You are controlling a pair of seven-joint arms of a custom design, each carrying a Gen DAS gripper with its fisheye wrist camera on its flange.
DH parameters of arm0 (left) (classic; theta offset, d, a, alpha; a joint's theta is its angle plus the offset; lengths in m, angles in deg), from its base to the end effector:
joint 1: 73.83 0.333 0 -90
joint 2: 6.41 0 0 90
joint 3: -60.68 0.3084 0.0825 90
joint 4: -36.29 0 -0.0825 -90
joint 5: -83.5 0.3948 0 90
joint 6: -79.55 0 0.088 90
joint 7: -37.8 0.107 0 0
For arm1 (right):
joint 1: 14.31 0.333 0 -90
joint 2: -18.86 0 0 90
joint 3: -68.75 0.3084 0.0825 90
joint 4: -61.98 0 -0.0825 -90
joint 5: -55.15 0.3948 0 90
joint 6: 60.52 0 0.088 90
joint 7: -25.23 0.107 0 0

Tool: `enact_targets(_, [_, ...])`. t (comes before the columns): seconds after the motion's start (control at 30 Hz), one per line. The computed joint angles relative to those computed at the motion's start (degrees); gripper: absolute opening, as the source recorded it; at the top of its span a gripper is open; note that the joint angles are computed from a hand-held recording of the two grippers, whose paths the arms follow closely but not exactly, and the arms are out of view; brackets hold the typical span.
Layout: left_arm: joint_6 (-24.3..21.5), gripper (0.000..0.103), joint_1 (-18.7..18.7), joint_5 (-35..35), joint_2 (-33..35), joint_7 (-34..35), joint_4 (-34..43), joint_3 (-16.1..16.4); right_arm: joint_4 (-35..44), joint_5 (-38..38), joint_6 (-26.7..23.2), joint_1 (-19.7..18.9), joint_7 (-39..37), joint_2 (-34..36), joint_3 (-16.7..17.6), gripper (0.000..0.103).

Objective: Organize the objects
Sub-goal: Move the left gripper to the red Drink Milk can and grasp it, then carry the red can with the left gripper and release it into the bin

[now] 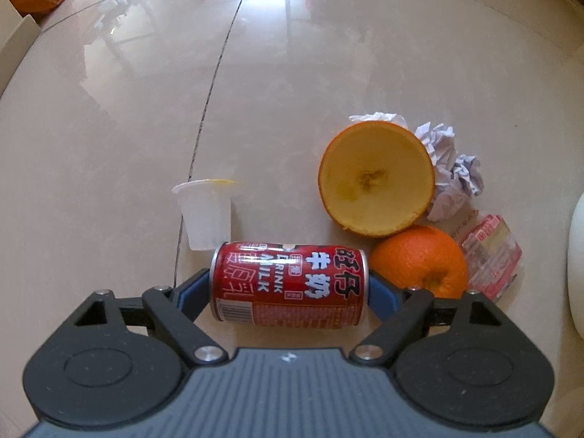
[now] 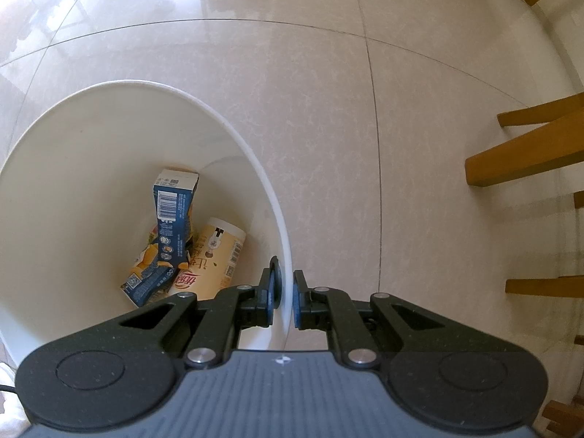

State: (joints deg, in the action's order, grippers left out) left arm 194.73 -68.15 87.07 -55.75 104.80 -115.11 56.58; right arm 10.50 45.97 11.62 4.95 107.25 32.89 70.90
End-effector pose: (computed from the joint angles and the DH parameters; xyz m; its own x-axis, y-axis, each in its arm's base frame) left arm 0.3332 0.0116 0.5101 0.4168 -0.9088 -0.0186 -0.8820 -0.3993 -0.2503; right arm 0.5481 0.1880 0.7562 0.4260 -0.8919 0.1514 -0.8913 -0.4425 -0.0987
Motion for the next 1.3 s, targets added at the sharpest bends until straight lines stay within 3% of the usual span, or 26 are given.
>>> enact_targets(0.27, [-5.3, 0.087, 0.3, 0.2, -1.1, -0.4, 3.9, 0.0, 2.2, 1.6, -1.2, -0.7, 0.7, 1.2, -0.3, 0.011])
enact_targets(0.6, [-12.1, 0.087, -2.4, -0.4, -0.1, 3.5, 13.2, 0.5, 3.5, 3.2, -2.0, -1.4, 1.2, 1.8, -0.4, 0.01])
enact_targets(1.0, [-20.6, 0.087, -8.9, -6.0, 12.8, 18.6, 38.4, 0.6, 1.5, 2.5, -0.8, -1.1, 0.4, 0.6, -0.3, 0.011])
enact_targets(1.3, [-22.5, 0.087, -12.5, -12.8, 26.4, 25.9, 59.1, -1.5, 2.2, 2.8, -1.2, -1.3, -0.4, 1.0, -0.2, 0.011])
